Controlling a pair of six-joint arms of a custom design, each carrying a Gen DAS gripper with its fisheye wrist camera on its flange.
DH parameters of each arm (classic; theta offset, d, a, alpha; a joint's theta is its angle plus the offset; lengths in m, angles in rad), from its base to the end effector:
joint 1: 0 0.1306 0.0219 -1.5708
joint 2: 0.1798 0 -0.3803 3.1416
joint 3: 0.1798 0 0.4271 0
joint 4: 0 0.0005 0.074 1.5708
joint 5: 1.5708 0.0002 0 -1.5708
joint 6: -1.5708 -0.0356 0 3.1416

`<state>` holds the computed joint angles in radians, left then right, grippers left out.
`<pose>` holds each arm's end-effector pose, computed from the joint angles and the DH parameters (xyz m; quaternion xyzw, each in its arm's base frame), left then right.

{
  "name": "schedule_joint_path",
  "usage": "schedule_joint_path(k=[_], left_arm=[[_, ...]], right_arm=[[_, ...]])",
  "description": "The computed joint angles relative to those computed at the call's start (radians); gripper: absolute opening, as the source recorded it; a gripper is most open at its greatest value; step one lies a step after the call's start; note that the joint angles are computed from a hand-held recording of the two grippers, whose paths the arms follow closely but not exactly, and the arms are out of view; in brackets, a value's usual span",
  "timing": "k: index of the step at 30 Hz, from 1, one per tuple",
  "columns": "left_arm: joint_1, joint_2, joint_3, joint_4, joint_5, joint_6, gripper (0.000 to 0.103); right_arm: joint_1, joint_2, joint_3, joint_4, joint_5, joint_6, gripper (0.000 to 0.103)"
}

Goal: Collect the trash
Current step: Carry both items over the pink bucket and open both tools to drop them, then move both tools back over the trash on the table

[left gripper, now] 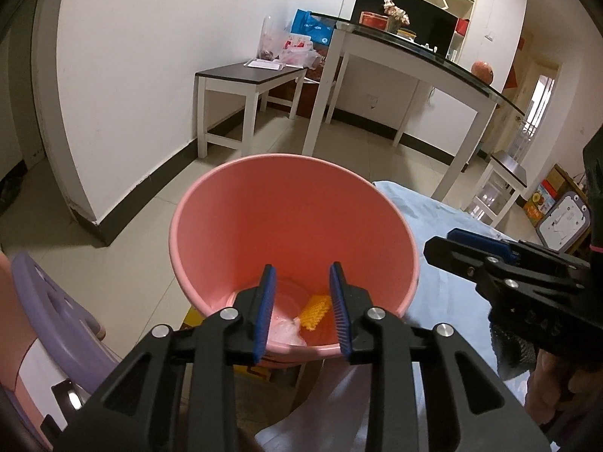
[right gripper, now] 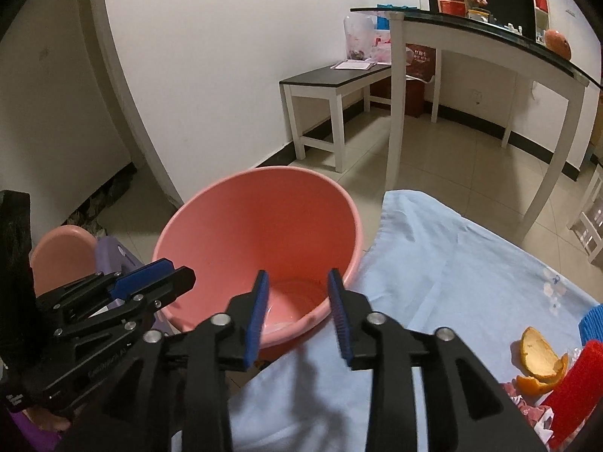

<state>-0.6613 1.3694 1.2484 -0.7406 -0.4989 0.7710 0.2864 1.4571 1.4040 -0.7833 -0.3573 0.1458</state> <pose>0.4095 -0.2977 0.3792 -0.1354 0.9027 -0.0463 0.4058 0.5197 0.1655 0.4076 -0.2592 0.8834 0.1903 0.3408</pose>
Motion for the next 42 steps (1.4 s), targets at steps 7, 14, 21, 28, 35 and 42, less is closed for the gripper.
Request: schedule_joint_path(k=[7, 14, 21, 28, 35, 42], left_arm=[[-0.028, -0.005, 0.017, -0.014, -0.023, -0.004, 0.029], [-0.064, -0.018, 0.030, -0.010, -0.035, -0.019, 0.029], [-0.120, 0.004, 0.071, -0.005, -0.035, -0.046, 0.029], [-0.178, 0.058, 0.139, 0.000, 0.005, -0.095, 0.029], [-0.217, 0.121, 0.203, 0.015, 0.054, -0.156, 0.029], [-0.236, 0.194, 0.264, 0.022, 0.119, -0.198, 0.029]], right_arm=[[-0.029, -0.046, -0.032, 0.015, -0.028, -0.012, 0.040], [-0.063, -0.111, -0.076, 0.017, -0.055, -0.032, 0.040], [-0.111, -0.203, -0.151, 0.009, -0.075, -0.038, 0.041], [-0.215, -0.314, -0.227, -0.004, -0.106, -0.008, 0.040], [-0.379, -0.396, -0.294, -0.025, -0.107, 0.021, 0.041], [-0.508, -0.433, -0.375, -0.040, -0.069, 0.058, 0.043]])
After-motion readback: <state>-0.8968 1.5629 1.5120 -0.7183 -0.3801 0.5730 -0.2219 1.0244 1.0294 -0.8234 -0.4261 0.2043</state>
